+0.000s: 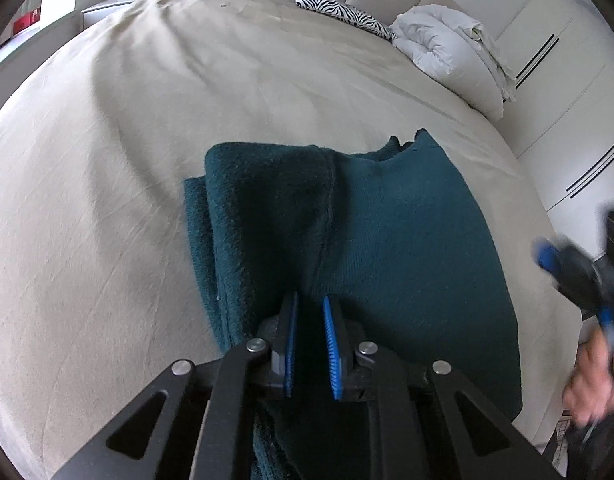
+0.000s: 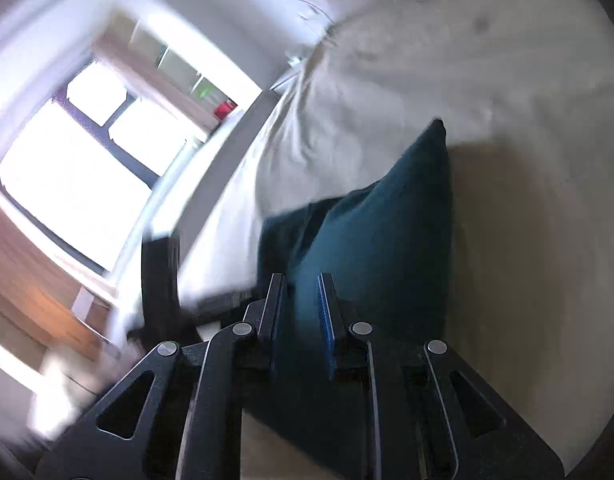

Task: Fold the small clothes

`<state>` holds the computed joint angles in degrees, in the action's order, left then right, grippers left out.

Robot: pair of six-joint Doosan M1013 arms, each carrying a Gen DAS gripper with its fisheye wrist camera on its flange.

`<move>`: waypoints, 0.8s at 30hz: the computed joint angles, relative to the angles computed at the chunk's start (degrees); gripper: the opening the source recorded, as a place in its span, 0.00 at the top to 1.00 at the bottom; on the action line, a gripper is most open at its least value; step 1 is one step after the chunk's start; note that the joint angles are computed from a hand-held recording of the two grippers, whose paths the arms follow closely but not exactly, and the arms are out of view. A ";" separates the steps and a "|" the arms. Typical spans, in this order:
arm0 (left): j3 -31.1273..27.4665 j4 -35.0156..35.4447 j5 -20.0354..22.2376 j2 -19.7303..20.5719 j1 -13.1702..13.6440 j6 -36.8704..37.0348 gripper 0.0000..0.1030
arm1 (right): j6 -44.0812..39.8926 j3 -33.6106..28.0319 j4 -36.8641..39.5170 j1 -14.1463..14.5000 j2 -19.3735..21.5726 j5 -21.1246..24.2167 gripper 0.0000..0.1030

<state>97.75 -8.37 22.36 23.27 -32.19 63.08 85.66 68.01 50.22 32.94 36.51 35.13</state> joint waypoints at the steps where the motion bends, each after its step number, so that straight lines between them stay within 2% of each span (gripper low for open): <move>1: 0.55 -0.53 -0.70 -0.24 0.05 0.05 0.84 | 0.91 -1.93 2.63 -0.96 1.78 2.78 0.85; 3: 1.72 -1.15 -2.55 -0.63 -0.02 -0.34 0.84 | 9.67 -6.89 -1.10 -2.24 6.13 7.04 0.85; 5: 2.51 -1.05 -3.83 -0.82 -0.13 -1.03 0.84 | 12.49 -10.74 -2.47 -2.75 9.11 10.04 0.85; 8: 3.17 -1.19 -5.08 -0.97 -0.14 -1.25 0.84 | 15.28 -13.84 -3.46 -2.96 11.46 9.63 0.86; 11: 2.97 -0.28 -4.79 -0.82 -0.15 -2.12 0.84 | 20.87 -19.31 -14.13 -2.56 14.35 11.76 0.91; 13: 2.87 0.00 -4.55 -0.83 -0.21 -2.48 0.84 | 22.51 -19.91 -13.39 -3.05 15.80 11.34 1.00; 15: 2.91 -0.50 -4.39 -0.95 -0.15 -1.98 0.84 | 24.83 -18.70 -11.71 -3.85 15.54 9.94 1.00; 17: 3.02 -2.68 -4.59 -0.94 0.06 -0.12 0.85 | 24.88 -15.50 -11.82 -3.97 13.46 7.14 0.93; 20: 3.22 -4.50 -5.11 -0.90 0.30 1.55 0.85 | 14.09 -7.99 -1.49 -3.99 8.90 3.07 0.91; 23: 3.50 -5.24 -5.54 -0.95 0.40 2.44 0.85 | -1.69 -1.73 12.20 -3.45 4.84 4.89 0.88; 24: 3.56 -5.83 -5.61 -0.96 0.47 3.02 0.85 | -7.35 0.39 17.14 -3.20 3.77 5.95 0.84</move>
<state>101.31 -14.20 16.75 22.31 -31.72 66.10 78.31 68.40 67.37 29.74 40.28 41.07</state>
